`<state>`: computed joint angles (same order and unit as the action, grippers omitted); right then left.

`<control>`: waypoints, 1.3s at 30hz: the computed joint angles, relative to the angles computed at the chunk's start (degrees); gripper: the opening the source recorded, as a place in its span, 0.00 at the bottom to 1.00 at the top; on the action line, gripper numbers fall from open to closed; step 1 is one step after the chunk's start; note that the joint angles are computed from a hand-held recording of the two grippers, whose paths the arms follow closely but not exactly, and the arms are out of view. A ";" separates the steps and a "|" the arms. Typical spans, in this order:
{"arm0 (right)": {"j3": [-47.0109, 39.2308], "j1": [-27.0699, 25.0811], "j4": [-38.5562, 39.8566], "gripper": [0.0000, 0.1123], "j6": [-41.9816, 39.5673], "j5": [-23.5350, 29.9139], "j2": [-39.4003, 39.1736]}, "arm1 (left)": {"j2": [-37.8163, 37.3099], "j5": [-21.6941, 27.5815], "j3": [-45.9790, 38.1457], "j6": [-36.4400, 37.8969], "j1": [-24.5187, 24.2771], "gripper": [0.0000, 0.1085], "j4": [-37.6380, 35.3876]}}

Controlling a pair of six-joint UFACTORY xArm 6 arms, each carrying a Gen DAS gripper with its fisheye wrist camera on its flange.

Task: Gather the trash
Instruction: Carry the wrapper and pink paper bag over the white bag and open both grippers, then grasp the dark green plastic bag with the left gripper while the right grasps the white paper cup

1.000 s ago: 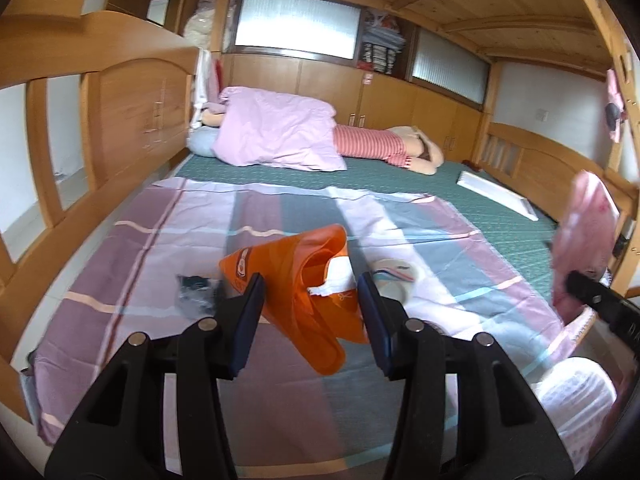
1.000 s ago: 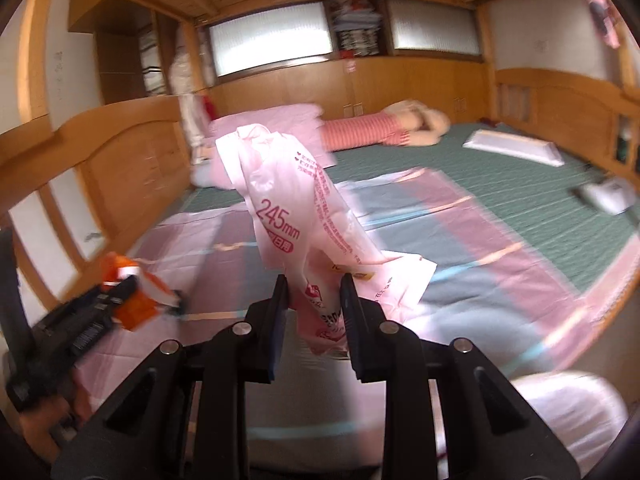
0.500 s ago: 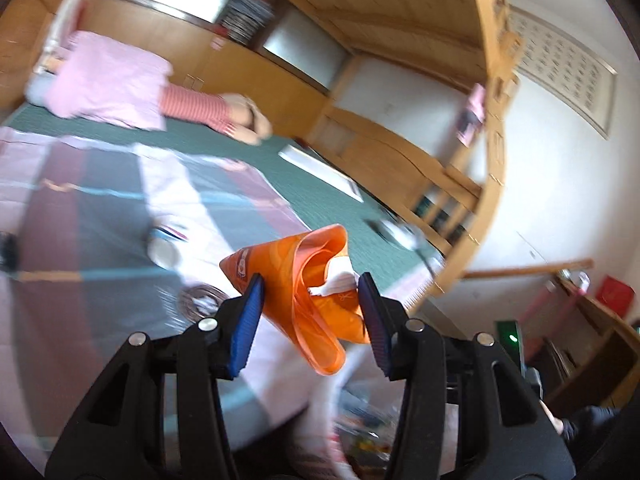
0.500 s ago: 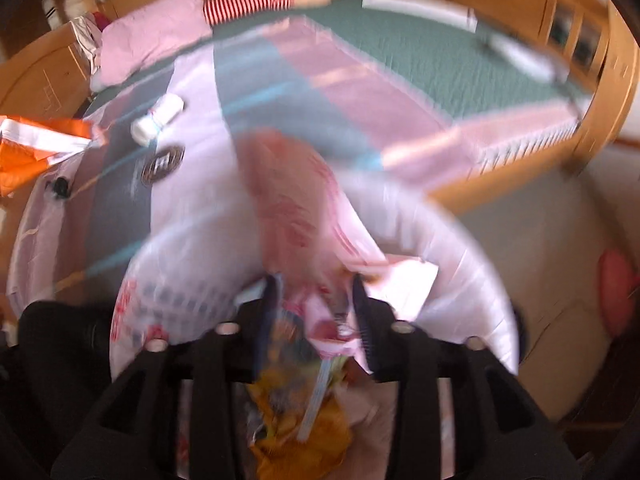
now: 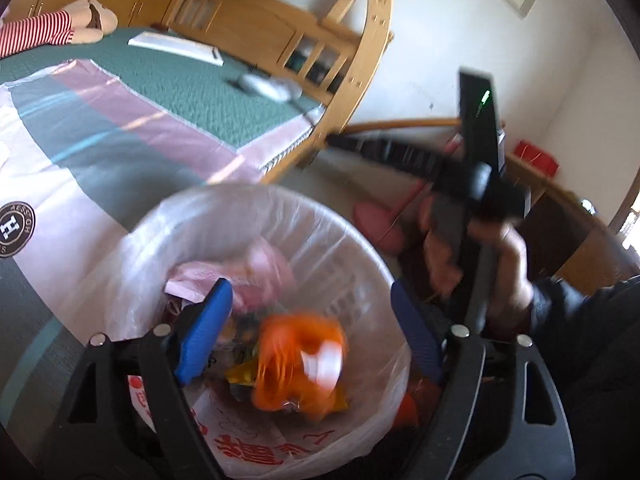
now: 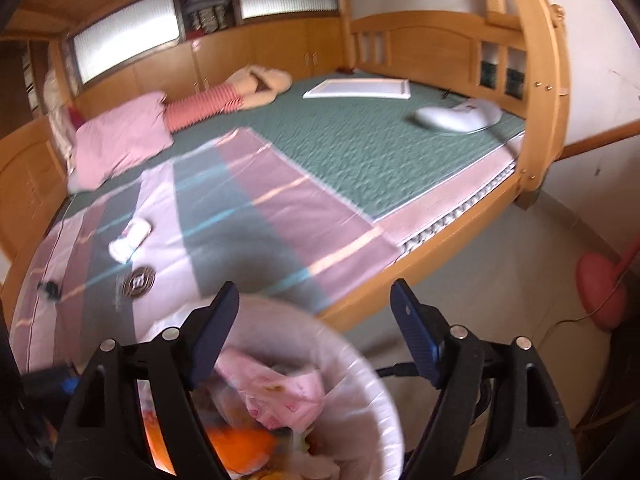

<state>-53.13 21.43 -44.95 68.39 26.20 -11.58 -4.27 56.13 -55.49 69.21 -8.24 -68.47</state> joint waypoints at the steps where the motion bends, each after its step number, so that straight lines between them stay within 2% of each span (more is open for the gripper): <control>1: -0.38 -0.20 -0.32 0.70 0.58 0.21 0.13 | -0.05 -1.00 0.10 -0.54 -0.08 0.76 -0.38; 4: -0.40 -0.67 -0.65 0.70 0.73 -0.34 0.56 | 0.06 -3.85 -0.58 -1.50 2.72 0.78 -3.59; 6: -0.70 -0.13 -0.97 0.70 0.91 0.00 1.06 | -0.98 -10.60 -0.49 -2.44 4.52 0.80 -4.59; 8: -1.39 0.38 -0.57 0.70 0.63 -0.39 2.26 | 0.82 -19.33 -3.23 -7.88 7.20 0.81 -2.13; 11: -3.48 1.12 1.39 0.70 -0.83 -0.90 4.57 | 6.33 -33.43 -8.28 -20.06 11.64 0.84 6.57; 14: -6.34 2.19 5.48 0.70 -4.16 -2.12 8.00 | 13.47 -50.24 -11.22 -36.61 16.05 0.89 24.07; 15: -7.28 2.63 6.91 0.70 -5.42 -2.38 9.11 | 16.28 -53.87 -12.35 -41.77 18.18 0.89 30.07; 16: -8.22 3.15 8.18 0.70 -6.64 -2.56 10.15 | 19.15 -55.39 -14.11 -46.71 20.79 0.90 36.06; 18: -9.87 4.19 9.34 0.70 -8.07 -2.55 11.74 | 23.06 -53.29 -17.48 -57.38 25.13 0.90 48.06; 20: -11.68 5.26 9.49 0.70 -9.05 -2.10 13.28 | 27.50 -46.21 -22.79 -64.54 27.91 0.90 53.77; 22: -13.18 6.06 9.73 0.70 -9.77 -1.72 14.52 | 31.31 -37.77 -28.42 -64.24 29.27 0.90 49.89; 24: -14.45 6.57 10.60 0.70 -10.85 -1.61 15.64 | 34.87 -32.81 -33.09 -60.97 29.95 0.90 42.64; 26: -15.84 7.00 11.08 0.70 -11.41 -1.31 16.79 | 37.15 -31.05 -35.51 -61.08 30.04 0.89 41.28; 28: -16.90 7.27 11.38 0.70 -11.60 -1.32 17.76 | 38.56 -29.91 -36.68 -58.67 29.66 0.76 38.28; 29: -17.71 7.45 11.77 0.70 -11.93 -1.21 18.46 | 40.09 -28.72 -38.46 -59.41 29.46 0.60 39.45; 30: -18.51 7.61 12.10 0.70 -12.18 -1.05 19.13 | 40.76 -27.51 -39.28 -61.47 29.07 0.55 43.02; 33: -21.76 8.02 15.55 0.70 -15.00 -1.53 21.74 | 38.89 -29.40 -36.46 -60.70 28.67 0.50 46.11; 36: -26.92 8.88 20.32 0.70 -19.20 -1.68 25.58 | 35.73 -29.92 -33.62 -58.55 28.14 0.49 43.73; 39: -35.59 10.09 28.44 0.73 -26.15 -2.39 32.58 | 28.00 -34.12 -26.08 -54.88 26.72 0.49 40.22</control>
<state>-88.72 31.51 -16.51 42.24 23.81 21.00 23.73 22.01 -81.57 14.33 18.48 -28.25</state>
